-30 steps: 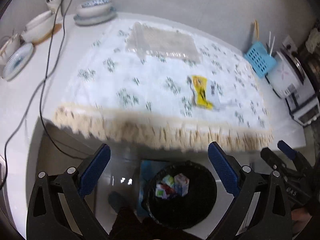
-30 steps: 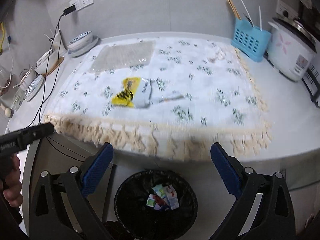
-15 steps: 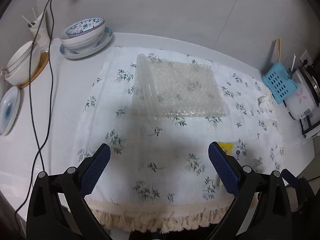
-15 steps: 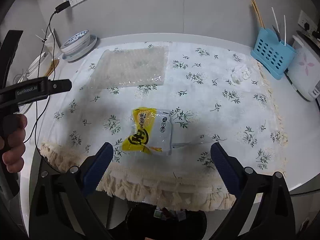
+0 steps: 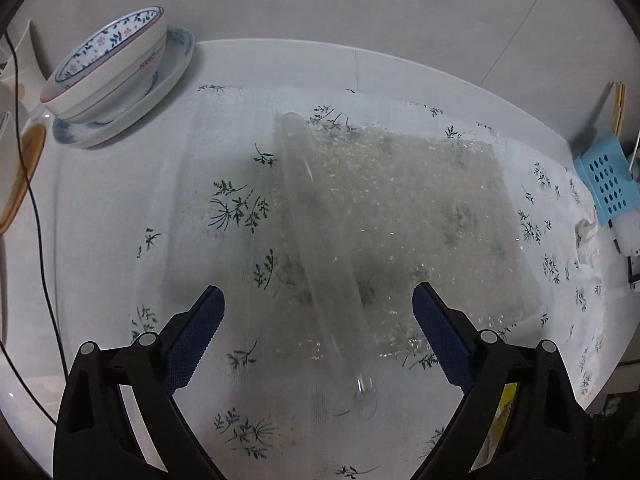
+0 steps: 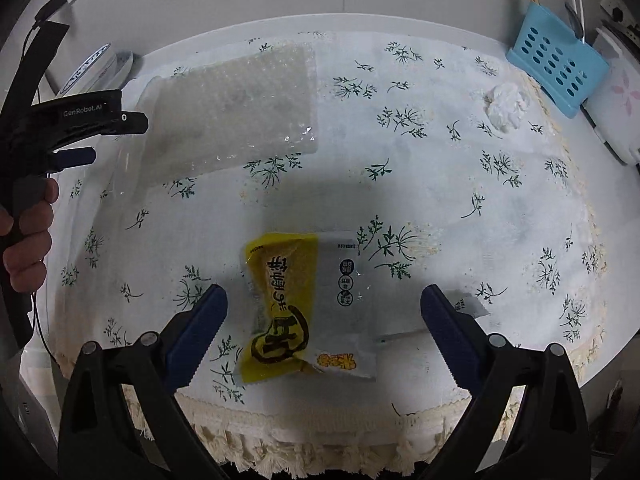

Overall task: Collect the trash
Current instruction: 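Grasp the clear plastic tray with the left tool while the right tool grasps the yellow wrapper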

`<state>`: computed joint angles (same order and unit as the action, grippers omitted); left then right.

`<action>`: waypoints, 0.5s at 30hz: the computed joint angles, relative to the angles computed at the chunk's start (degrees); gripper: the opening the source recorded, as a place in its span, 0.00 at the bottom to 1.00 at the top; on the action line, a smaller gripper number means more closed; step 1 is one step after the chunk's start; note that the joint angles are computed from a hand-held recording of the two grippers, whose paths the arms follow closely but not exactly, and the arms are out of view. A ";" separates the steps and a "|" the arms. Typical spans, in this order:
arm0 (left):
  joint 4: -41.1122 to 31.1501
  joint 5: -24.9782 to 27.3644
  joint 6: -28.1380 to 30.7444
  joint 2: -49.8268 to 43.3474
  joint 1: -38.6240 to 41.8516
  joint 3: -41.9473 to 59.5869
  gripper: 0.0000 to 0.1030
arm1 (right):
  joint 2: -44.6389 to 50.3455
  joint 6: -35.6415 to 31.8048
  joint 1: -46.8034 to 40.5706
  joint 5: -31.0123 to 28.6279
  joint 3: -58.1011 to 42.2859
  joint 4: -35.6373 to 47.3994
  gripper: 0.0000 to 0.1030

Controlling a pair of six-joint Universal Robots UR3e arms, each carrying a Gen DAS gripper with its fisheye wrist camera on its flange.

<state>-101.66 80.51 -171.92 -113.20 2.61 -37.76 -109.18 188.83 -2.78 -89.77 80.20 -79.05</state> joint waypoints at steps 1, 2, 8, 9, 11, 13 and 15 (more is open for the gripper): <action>-0.49 0.36 -0.05 -1.29 -0.25 1.43 0.88 | 0.20 0.31 -0.27 0.31 0.21 -0.15 0.88; -0.84 0.56 -0.18 -2.45 -0.44 2.62 0.88 | 0.36 0.78 -0.46 0.55 0.59 -0.50 0.88; -4.65 1.75 -0.67 -8.36 -1.12 9.77 0.74 | 3.18 1.90 0.59 0.71 0.87 -0.76 0.80; -5.08 2.16 -0.71 -9.20 -1.31 10.98 0.71 | 3.36 1.94 0.72 0.73 1.13 -1.09 0.77; -5.82 2.16 -0.75 -10.31 -1.39 12.66 0.68 | 3.81 1.90 0.57 1.14 1.72 -1.86 0.73; -7.14 2.45 -0.62 -11.86 -1.57 15.26 0.61 | 4.16 1.99 0.34 1.75 2.36 -2.44 0.70; -8.06 2.36 -0.45 -12.96 -1.50 16.95 0.59 | 4.51 2.04 0.33 2.37 2.62 -2.69 0.67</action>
